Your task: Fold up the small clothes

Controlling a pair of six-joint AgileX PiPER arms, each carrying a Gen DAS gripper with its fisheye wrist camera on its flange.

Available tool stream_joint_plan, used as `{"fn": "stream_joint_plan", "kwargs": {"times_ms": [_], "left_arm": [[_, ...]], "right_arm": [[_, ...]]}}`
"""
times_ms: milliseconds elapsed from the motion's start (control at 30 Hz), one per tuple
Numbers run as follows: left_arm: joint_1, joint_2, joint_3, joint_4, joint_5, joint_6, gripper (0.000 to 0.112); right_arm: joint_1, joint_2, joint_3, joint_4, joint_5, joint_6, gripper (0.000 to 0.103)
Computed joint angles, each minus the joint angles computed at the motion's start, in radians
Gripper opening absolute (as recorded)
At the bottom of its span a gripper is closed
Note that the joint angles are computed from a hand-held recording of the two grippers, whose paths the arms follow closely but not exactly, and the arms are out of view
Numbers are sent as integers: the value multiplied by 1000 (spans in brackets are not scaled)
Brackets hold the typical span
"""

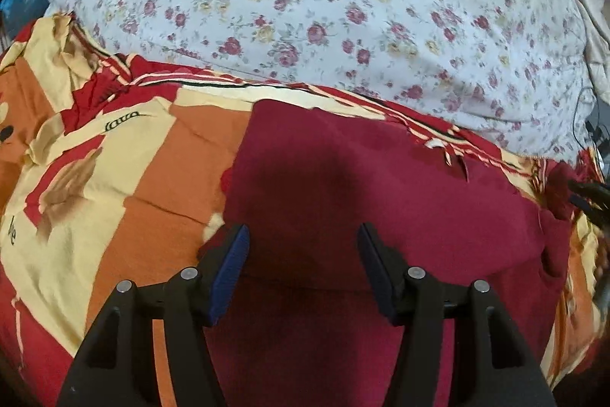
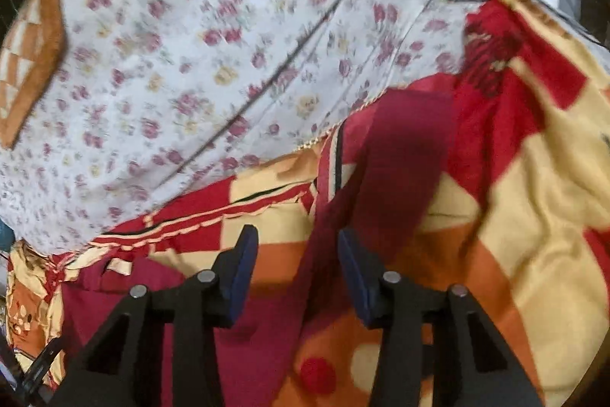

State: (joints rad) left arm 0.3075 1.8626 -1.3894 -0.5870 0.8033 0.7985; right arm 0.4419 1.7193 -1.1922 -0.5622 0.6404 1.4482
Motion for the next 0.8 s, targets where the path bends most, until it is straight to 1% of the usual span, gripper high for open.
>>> {"fn": "stream_joint_plan", "kwargs": {"times_ms": [67, 100, 167, 200, 233, 267, 333, 400, 433, 500, 533, 567, 600, 667, 767, 800], "left_arm": [[-11, -3, 7, 15, -3, 4, 49], [-16, -3, 11, 25, -4, 3, 49], [-21, -1, 15, 36, -6, 1, 49], [-23, -1, 20, 41, -13, 2, 49], [-23, 0, 22, 42, -14, 5, 49], [-21, 1, 21, 39, -12, 8, 49], [-15, 5, 13, 31, 0, 11, 49], [-5, 10, -3, 20, 21, 6, 49], [1, 12, -11, 14, 30, 0, 49], [17, 12, -25, -7, 47, -7, 49], [26, 11, -32, -18, 55, -12, 49], [34, 10, -38, -28, 61, -15, 49], [44, 9, -45, -40, 71, -16, 49], [62, 8, -60, -57, 94, -23, 49], [83, 7, -80, -63, 124, -33, 49], [87, 5, -80, -64, 128, -30, 49]], "right_arm": [[-30, 87, -68, 50, 16, -75, 47], [-42, 132, -109, 92, 53, -127, 48], [-59, 202, -169, 146, 133, -174, 48], [-68, 217, -170, 154, 139, -174, 38], [-70, 208, -139, 135, 106, -146, 29], [-68, 181, -94, 108, 56, -107, 6], [-69, 89, 28, 63, -96, -21, 6], [-60, -32, 150, -61, -255, 119, 6], [-52, -75, 182, -119, -299, 178, 6], [-21, -155, 212, -234, -352, 285, 6], [-3, -183, 208, -248, -374, 288, 6], [19, -197, 187, -226, -388, 250, 6], [39, -202, 163, -181, -384, 190, 6], [104, -171, 62, -72, -350, 15, 6], [212, -53, -135, 63, -265, -217, 6], [246, 8, -213, 119, -235, -300, 7]]}}
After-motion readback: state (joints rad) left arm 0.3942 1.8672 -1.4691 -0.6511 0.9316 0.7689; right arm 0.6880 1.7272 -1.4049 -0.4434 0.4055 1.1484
